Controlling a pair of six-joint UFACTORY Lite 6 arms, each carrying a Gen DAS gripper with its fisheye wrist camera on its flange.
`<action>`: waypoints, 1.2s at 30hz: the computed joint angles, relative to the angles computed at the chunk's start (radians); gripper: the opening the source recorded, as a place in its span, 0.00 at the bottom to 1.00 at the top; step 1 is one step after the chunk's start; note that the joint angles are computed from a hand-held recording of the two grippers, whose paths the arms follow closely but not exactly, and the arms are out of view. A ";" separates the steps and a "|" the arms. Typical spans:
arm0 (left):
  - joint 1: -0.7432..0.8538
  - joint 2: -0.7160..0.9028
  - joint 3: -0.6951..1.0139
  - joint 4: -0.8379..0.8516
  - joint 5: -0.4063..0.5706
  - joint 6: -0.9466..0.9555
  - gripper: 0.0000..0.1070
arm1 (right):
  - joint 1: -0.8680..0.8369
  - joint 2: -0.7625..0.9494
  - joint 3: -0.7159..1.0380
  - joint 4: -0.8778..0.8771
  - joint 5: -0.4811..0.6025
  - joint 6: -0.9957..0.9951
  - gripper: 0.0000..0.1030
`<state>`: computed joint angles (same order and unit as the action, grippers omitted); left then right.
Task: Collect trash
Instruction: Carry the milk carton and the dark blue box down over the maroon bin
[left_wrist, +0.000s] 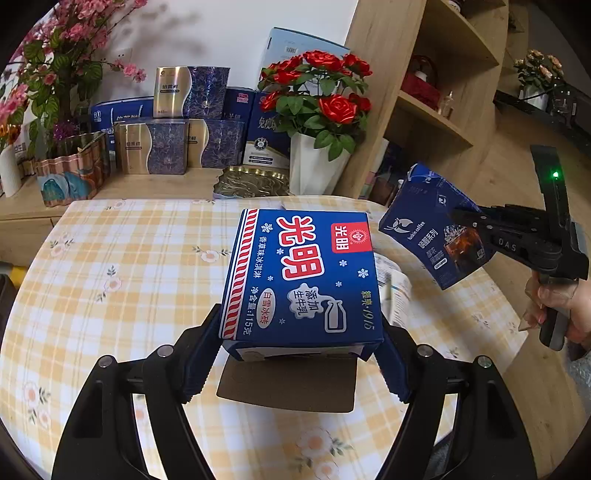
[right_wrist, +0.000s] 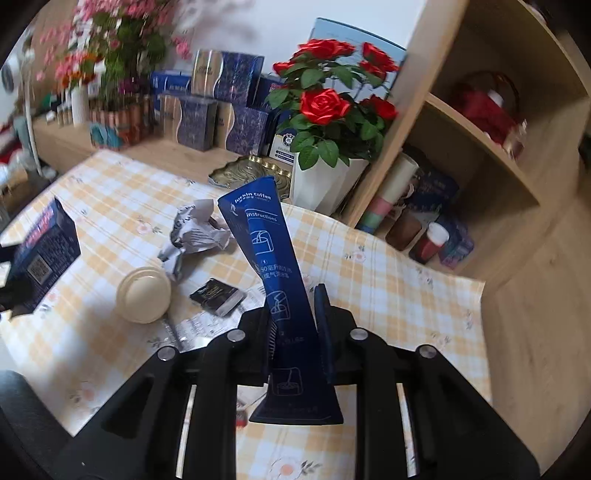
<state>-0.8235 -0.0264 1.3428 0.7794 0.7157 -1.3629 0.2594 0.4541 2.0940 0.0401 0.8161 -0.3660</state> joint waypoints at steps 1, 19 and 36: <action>-0.023 -0.012 -0.007 0.013 0.018 -0.023 0.69 | -0.025 -0.035 -0.040 0.050 -0.002 -0.027 0.23; -0.534 -0.155 -0.126 0.185 0.410 -0.451 0.69 | -0.463 -0.574 -0.670 0.682 0.183 -0.478 0.23; -0.986 -0.100 -0.125 0.166 0.752 -0.774 0.69 | -0.878 -1.146 -1.235 0.812 0.720 -0.771 0.23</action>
<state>-1.8098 -0.1265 1.2180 0.9458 1.4674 -2.1367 -0.6183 -0.6918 0.8588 0.8523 1.5360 -1.1367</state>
